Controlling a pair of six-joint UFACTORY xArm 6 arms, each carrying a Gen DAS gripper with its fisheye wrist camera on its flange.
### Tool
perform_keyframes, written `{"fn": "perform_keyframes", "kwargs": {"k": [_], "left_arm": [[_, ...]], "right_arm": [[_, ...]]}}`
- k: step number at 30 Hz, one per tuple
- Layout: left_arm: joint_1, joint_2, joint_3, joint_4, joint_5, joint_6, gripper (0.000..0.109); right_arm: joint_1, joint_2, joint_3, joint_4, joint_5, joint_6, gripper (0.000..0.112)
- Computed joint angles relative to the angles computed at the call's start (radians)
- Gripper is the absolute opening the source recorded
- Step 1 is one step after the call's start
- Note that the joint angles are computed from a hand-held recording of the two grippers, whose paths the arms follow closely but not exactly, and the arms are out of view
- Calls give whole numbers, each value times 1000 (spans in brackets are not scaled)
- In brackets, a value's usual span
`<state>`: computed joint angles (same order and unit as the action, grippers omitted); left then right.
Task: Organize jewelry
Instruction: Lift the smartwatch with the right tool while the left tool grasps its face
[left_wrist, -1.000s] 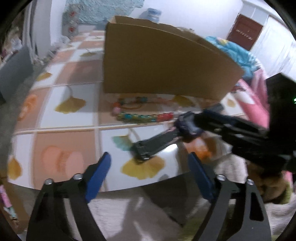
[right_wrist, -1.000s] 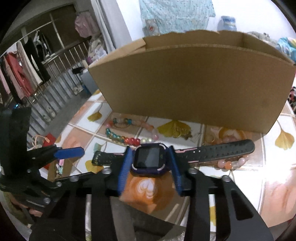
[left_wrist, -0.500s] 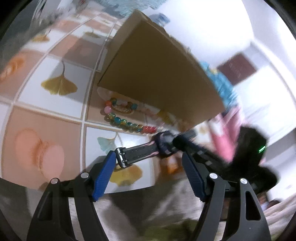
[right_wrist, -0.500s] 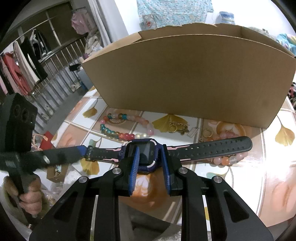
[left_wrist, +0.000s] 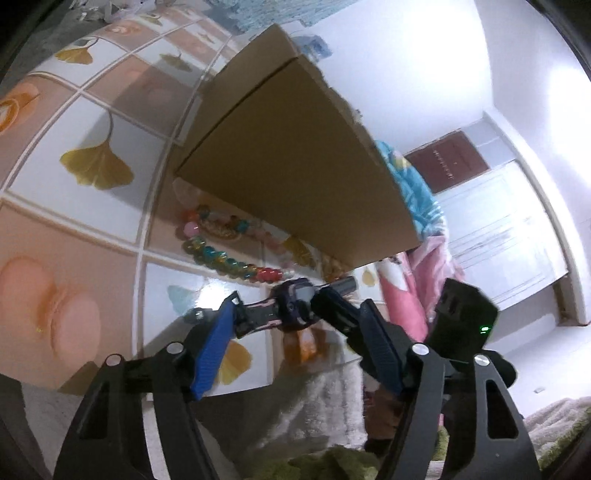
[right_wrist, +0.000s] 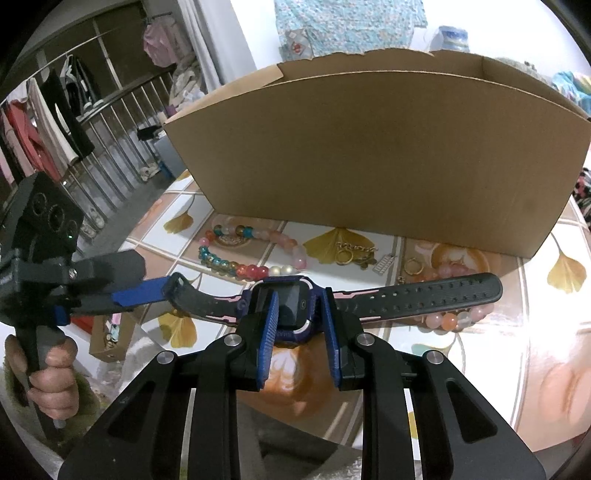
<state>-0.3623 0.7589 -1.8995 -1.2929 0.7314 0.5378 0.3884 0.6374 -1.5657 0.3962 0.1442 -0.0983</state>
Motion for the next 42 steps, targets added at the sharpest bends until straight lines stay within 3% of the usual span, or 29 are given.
{"fn": "perform_keyframes", "kwargs": {"k": [3, 5, 7, 12, 15, 16, 18, 19, 24, 28, 32, 38, 42], "left_arm": [[6, 3, 2, -42, 15, 13, 62], [-2, 4, 5, 51, -31, -52, 61], [-5, 30, -26, 116, -23, -124, 59], [-5, 28, -16, 100, -41, -121, 58], [7, 18, 1, -37, -11, -17, 58], [23, 18, 6, -128, 43, 35, 58], [43, 34, 1, -212, 114, 61, 59], [44, 39, -4, -207, 109, 44, 59], [28, 46, -22, -59, 30, -77, 56], [-4, 61, -67, 83, 30, -106, 56], [-39, 44, -57, 197, -32, -120, 55], [-48, 46, -67, 335, -94, -198, 28], [-62, 88, -125, 539, -118, -332, 11]], "right_arm": [[0, 0, -1, -2, 2, 4, 22], [0, 0, -1, -5, 2, 6, 22], [0, 0, -1, -5, 2, 6, 22], [0, 0, 0, -14, -1, 15, 22], [-1, 1, 0, -24, -3, 21, 22], [-1, 1, -2, -21, -3, 19, 22], [-1, 1, -1, -27, -3, 24, 22], [-2, 1, -1, -32, -4, 29, 22], [-1, 2, -2, -28, -4, 24, 22], [3, 4, -5, -8, -4, 1, 22], [4, 1, 0, 11, -8, -20, 22], [3, -1, -1, 42, -3, -50, 22], [4, -5, 6, 50, -2, -59, 22]]}}
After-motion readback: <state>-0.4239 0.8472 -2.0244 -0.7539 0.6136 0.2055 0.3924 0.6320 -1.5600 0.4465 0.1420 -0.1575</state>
